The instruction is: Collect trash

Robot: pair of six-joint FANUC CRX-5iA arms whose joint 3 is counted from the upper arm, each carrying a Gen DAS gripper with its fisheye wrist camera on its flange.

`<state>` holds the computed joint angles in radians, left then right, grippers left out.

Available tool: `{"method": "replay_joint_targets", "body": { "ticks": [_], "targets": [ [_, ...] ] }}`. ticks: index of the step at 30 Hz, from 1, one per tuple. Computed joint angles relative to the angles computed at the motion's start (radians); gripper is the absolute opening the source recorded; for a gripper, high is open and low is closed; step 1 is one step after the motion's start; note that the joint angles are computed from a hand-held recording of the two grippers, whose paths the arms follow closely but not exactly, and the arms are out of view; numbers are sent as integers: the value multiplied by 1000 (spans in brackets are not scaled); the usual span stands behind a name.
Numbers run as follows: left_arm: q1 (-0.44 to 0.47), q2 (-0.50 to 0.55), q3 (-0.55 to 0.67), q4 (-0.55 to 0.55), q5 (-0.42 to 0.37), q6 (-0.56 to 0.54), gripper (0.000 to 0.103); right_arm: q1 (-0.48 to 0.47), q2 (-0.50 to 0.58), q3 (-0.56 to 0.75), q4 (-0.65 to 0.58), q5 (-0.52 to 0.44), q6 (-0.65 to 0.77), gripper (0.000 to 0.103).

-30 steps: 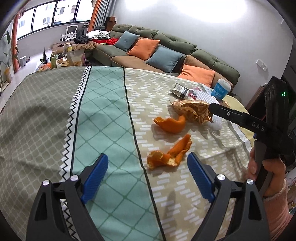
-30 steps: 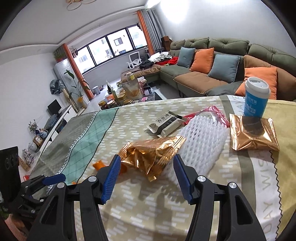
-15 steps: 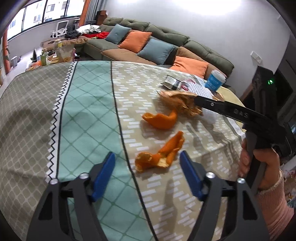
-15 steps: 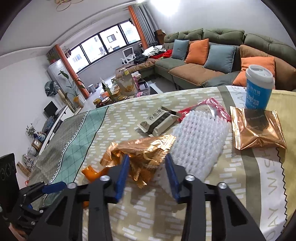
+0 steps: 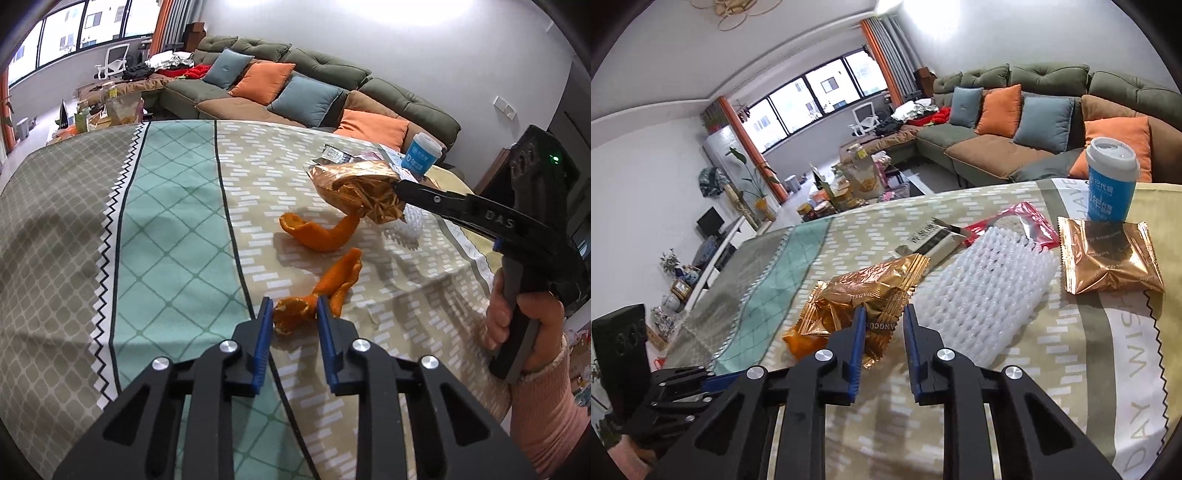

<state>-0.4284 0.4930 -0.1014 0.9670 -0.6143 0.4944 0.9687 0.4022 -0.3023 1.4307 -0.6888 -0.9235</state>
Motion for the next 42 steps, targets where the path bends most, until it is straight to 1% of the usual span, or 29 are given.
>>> {"method": "replay_joint_targets", "body": {
  "ticks": [4, 9, 15, 20, 21, 23, 24, 25, 26, 27, 29, 31, 33, 34, 36, 38, 40, 41, 42],
  "targets": [
    [-2, -25, -36, 44, 16, -50, 22, 0, -13, -23, 67, 16, -67, 21],
    [-2, -75, -100, 105, 60, -119, 21, -3, -19, -39, 134, 31, -127, 21],
    [25, -123, -163, 167, 46, -159, 16, -6, -22, -45, 201, 52, -180, 21],
    [62, -163, -220, 186, 46, -182, 15, -10, -19, -43, 253, 80, -217, 21],
    [73, -165, -226, 183, 40, -174, 15, -10, -15, -39, 257, 85, -220, 21],
    [84, -171, -244, 205, 27, -194, 16, -9, -5, -28, 262, 96, -221, 21],
    [87, -175, -256, 220, 28, -210, 22, -11, -1, -24, 272, 104, -229, 21],
    [91, -175, -260, 213, 26, -210, 36, -14, 4, -20, 279, 113, -236, 21],
    [91, -178, -265, 198, 41, -202, 42, -15, 7, -17, 280, 119, -235, 21],
    [89, -181, -272, 193, 63, -197, 51, -15, 12, -12, 278, 125, -231, 21],
    [93, -175, -272, 205, 54, -201, 55, -20, 19, -4, 288, 141, -237, 21],
    [99, -161, -260, 209, 24, -197, 65, -20, 28, 5, 289, 150, -239, 21],
    [91, -157, -255, 201, 37, -186, 68, -27, 33, 8, 305, 161, -254, 21],
    [87, -156, -257, 209, 41, -196, 73, -25, 35, 11, 304, 161, -254, 21],
    [74, -156, -263, 235, 50, -218, 78, -28, 39, 13, 316, 170, -264, 21],
    [65, -155, -266, 251, 59, -233, 78, -27, 42, 17, 316, 174, -263, 21],
    [67, -151, -260, 246, 39, -242, 78, -26, 44, 19, 317, 177, -264, 21],
    [65, -152, -260, 240, 42, -244, 77, -26, 45, 21, 317, 178, -263, 21],
    [62, -155, -262, 230, 54, -245, 74, -25, 46, 22, 316, 179, -263, 21]
  ]
}}
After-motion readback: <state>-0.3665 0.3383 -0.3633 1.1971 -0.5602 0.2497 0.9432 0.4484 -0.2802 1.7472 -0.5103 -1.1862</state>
